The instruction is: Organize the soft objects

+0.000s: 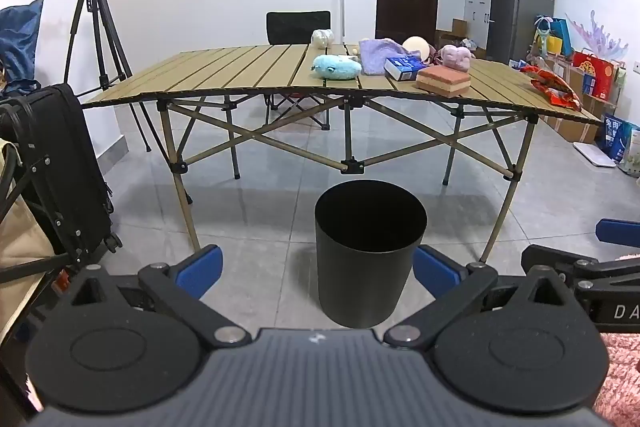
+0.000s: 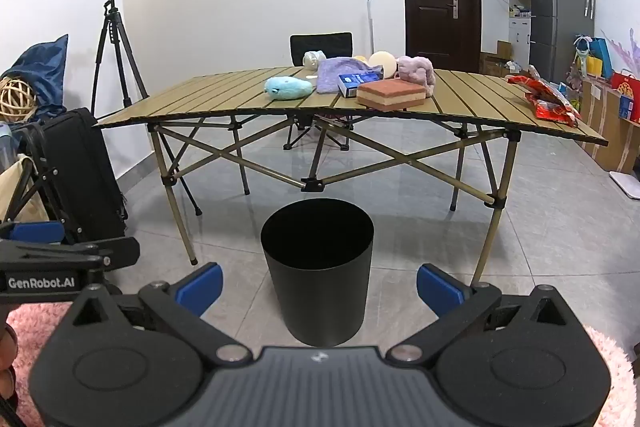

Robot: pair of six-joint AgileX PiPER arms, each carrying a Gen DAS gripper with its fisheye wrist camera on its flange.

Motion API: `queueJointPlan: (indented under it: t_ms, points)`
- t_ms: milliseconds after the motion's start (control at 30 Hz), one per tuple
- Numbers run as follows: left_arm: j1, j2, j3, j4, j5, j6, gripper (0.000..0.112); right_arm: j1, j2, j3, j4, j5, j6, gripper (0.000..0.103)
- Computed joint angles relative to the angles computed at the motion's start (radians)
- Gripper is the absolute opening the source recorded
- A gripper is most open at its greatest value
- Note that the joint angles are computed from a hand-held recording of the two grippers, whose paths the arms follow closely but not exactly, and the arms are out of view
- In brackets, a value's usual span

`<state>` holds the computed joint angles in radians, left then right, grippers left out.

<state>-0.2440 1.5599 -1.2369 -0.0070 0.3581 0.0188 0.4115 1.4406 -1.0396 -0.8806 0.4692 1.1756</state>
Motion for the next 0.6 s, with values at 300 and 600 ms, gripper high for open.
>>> queueJointPlan:
  t_ms: [300, 600]
  points:
    - [0.011, 0.001, 0.006, -0.034, -0.005, 0.036, 0.103, 0.006, 0.006, -0.006, -0.002, 0.009, -0.003, 0.103]
    - [0.004, -0.009, 0.026, -0.005, -0.016, 0.01, 0.103, 0.008, 0.01, -0.01, -0.003, 0.013, -0.004, 0.103]
